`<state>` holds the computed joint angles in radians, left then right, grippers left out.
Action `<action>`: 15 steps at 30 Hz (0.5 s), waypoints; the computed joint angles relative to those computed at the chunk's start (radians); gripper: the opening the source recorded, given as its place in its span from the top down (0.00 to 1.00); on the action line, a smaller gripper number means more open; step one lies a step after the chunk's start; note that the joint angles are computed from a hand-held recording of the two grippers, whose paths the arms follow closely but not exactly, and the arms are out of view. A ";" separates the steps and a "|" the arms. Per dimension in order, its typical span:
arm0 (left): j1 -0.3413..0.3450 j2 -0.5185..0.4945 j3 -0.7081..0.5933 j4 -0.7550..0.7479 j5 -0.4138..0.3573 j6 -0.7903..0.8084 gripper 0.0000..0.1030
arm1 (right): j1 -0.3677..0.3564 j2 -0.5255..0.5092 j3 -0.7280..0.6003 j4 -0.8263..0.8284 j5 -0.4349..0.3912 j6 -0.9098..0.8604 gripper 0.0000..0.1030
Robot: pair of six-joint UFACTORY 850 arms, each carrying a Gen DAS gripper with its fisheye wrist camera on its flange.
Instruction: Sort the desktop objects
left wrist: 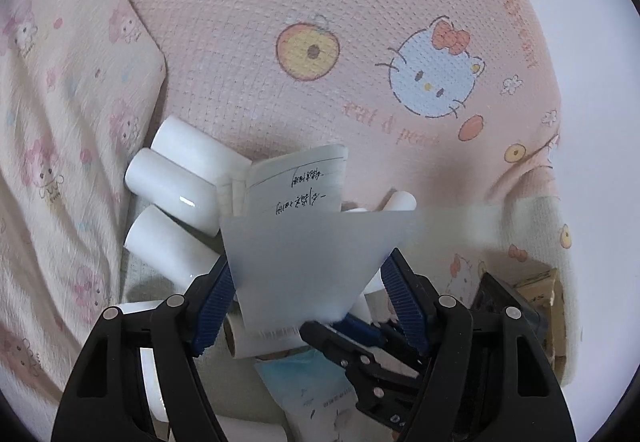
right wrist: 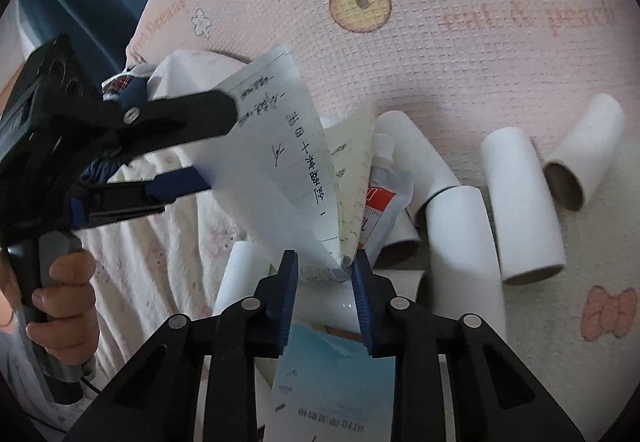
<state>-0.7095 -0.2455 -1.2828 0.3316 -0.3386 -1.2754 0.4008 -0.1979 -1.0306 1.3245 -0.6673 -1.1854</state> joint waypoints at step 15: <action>-0.024 -0.045 -0.030 -0.094 -0.039 0.056 0.27 | -0.043 0.077 0.071 -0.071 -0.011 0.104 0.84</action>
<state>-0.7330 -0.2904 -1.3128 0.2373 -0.3774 -1.2192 0.3577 -0.1214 -0.9592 1.2532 -0.6787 -1.0815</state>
